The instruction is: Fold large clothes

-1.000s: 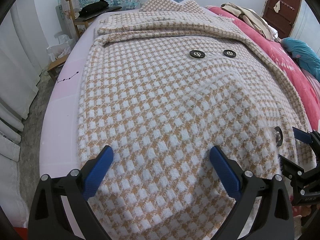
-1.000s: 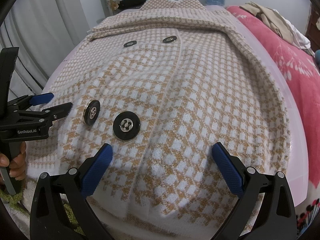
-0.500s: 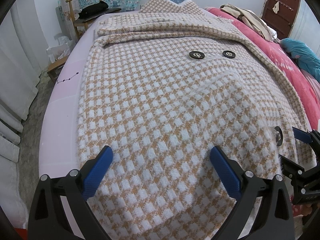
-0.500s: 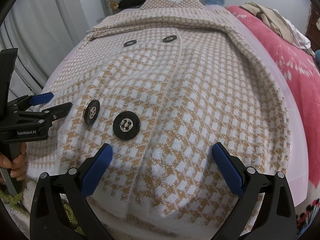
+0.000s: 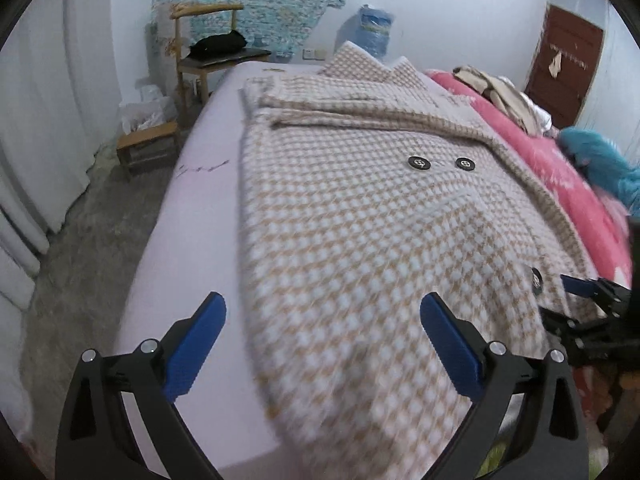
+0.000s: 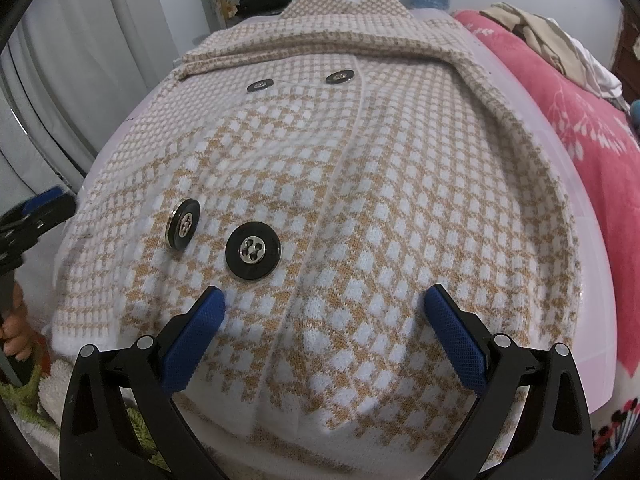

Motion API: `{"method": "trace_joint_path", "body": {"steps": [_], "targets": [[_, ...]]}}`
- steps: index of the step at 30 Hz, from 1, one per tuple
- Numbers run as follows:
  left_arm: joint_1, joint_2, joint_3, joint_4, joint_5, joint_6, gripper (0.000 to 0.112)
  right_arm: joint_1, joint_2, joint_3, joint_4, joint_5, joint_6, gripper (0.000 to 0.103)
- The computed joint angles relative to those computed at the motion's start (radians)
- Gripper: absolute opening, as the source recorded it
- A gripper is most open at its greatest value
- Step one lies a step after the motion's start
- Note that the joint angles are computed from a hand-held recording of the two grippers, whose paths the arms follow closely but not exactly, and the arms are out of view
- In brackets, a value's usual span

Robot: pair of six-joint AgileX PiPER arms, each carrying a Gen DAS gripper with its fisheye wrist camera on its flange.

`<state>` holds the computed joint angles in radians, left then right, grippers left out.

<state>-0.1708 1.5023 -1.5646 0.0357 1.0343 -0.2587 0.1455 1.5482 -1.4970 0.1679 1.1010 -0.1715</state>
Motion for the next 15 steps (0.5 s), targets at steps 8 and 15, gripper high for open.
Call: {"method": "trace_joint_path", "body": {"steps": [8,15], "targets": [[0.084,-0.151,0.168,-0.173,0.022,0.073,0.075,-0.004,-0.001,0.004,0.008,-0.001,-0.008,0.096],[0.100,-0.240,0.280,-0.258,0.029,0.059,0.052,0.004,0.001,-0.002,0.001,-0.001,0.005,0.096]]}}
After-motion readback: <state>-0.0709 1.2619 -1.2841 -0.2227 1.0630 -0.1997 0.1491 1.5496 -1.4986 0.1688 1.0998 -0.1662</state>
